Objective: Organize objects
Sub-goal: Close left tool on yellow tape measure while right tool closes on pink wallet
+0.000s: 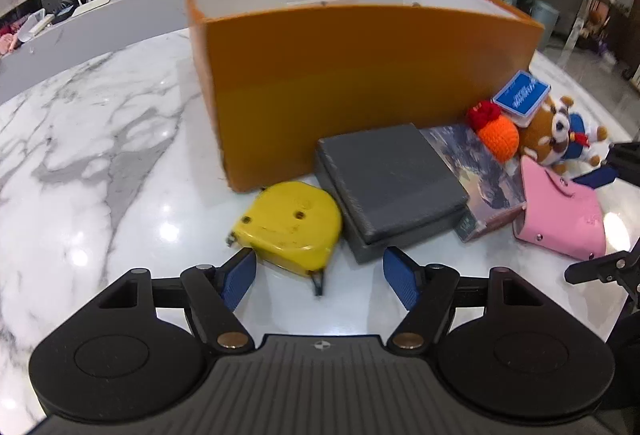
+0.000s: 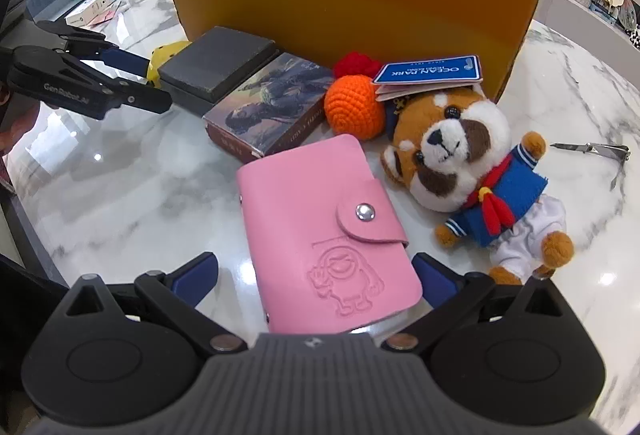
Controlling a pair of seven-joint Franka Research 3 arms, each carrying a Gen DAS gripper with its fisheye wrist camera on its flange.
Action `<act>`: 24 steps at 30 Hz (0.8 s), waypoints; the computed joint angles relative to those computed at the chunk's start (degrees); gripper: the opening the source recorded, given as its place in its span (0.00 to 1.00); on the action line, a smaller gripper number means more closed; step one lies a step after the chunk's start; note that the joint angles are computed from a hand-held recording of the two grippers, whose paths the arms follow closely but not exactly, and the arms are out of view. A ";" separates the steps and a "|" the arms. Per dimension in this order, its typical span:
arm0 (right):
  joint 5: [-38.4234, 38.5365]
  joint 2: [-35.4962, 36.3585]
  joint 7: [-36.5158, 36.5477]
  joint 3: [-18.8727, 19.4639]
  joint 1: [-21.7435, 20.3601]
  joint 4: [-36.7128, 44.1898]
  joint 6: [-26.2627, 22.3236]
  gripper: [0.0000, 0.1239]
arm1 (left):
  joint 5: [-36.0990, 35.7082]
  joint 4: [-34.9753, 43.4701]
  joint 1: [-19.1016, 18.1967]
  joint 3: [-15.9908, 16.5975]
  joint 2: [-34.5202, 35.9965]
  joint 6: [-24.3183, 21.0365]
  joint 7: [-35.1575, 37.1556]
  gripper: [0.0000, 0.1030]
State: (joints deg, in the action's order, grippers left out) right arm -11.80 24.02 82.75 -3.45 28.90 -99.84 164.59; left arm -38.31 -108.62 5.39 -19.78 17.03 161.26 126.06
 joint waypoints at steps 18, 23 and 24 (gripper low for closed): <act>3.05 -1.25 -4.34 1.78 -1.81 -1.93 1.23 0.83 | 14.16 1.51 -1.84 2.64 1.86 1.86 6.51 0.90; 2.31 -0.80 -3.40 0.60 -0.58 -1.23 0.99 0.83 | 11.21 2.51 5.33 -5.60 4.83 5.30 13.33 0.89; 2.06 -0.34 -3.20 0.48 -0.33 -0.68 0.89 0.83 | 10.62 3.31 6.02 -6.35 5.52 4.79 14.15 0.88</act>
